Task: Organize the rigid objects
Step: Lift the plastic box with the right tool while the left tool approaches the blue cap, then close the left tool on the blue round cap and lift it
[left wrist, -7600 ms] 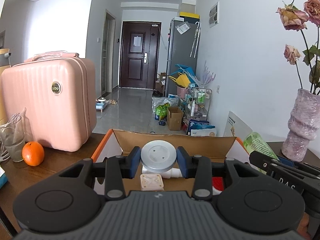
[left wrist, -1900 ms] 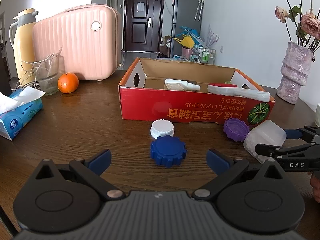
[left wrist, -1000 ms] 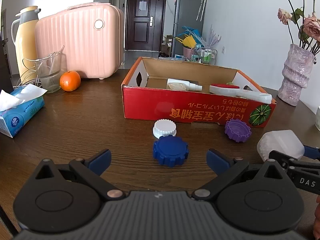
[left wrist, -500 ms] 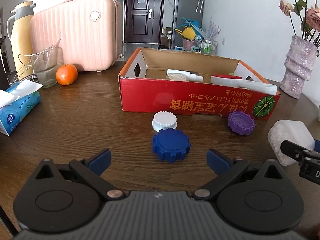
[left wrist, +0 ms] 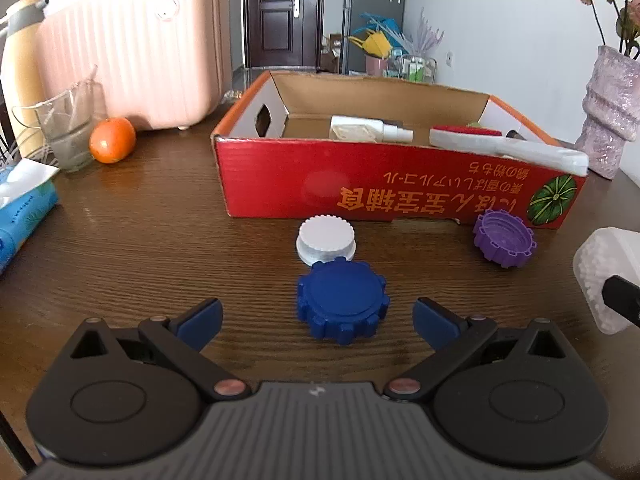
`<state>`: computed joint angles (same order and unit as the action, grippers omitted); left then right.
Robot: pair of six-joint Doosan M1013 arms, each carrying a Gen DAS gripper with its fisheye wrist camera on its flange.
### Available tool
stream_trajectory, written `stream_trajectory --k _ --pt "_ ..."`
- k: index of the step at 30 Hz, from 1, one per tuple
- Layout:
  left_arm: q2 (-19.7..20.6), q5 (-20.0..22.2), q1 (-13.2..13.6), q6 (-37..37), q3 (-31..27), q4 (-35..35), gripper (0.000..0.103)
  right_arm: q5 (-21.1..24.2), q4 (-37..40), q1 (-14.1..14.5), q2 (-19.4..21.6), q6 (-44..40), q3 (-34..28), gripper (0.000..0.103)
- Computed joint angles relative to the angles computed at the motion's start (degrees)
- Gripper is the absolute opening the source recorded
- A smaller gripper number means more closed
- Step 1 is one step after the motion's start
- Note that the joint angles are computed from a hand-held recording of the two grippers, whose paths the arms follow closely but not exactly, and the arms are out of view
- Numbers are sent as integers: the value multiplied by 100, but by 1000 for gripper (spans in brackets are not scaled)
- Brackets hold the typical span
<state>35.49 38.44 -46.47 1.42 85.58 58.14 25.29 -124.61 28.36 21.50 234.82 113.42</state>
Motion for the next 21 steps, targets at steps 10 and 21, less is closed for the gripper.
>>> stream_trajectory --k 10,21 --pt "105 35 42 240 -160 -146 98 30 57 34 13 -23 -16 81" --pt "17 -90 -4 -30 -15 225 54 92 -22 70 15 -21 -10 81"
